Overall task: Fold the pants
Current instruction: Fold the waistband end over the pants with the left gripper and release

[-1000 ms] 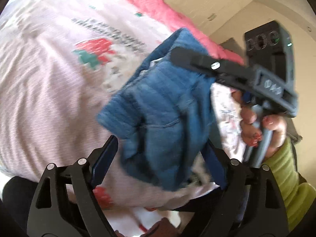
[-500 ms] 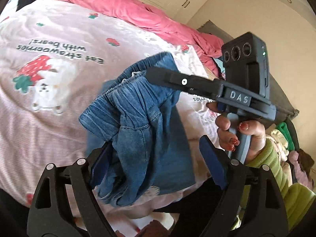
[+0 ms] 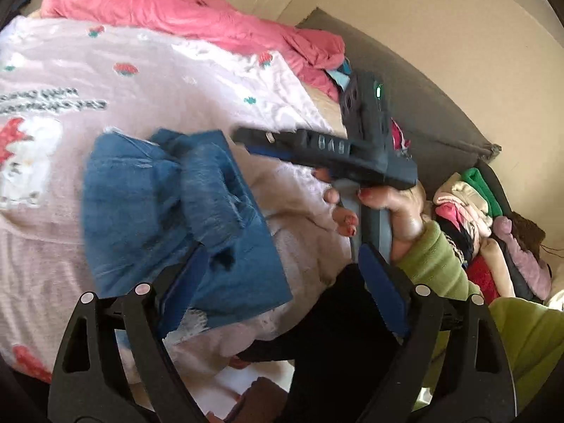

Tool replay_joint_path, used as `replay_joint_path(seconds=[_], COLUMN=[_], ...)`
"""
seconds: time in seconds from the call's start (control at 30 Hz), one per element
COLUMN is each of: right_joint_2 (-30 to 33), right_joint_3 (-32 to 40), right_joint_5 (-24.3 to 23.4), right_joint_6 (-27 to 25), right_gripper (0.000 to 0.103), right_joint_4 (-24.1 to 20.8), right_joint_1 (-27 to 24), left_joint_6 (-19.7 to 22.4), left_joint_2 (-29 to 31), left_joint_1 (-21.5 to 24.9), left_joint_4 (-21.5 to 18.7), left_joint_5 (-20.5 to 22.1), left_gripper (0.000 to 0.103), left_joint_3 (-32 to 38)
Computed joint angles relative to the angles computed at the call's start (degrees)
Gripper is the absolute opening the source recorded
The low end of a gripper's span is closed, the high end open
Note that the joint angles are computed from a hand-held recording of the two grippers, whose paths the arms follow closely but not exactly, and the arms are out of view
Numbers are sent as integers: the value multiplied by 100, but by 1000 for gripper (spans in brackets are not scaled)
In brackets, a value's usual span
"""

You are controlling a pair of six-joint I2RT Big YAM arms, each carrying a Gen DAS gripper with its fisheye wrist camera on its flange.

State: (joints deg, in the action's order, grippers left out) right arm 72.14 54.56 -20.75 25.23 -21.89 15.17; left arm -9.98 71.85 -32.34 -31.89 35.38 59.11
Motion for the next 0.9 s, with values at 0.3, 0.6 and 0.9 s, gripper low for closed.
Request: replay_joint_path(seconds=[0.3,0.6,0.9], right_joint_2=[-278,231,855], right_joint_3=[-167,416,707], right_joint_5=[688,537,84], right_joint_6=[-137,-312,-163], right_gripper=[73,74,49], right_joint_4=[-254,-832,-925], right_joint_1=[169,560,534], left_joint_6=[-200,205,887], left_joint_2=[-96,342,419], left_joint_1=[719,14,-439], left_joint_4=[-16,192,-51], left_joint_5=[-974,-2032,-2297], left_gripper=[83,56,46], left_joint_3=[-83,85,-76])
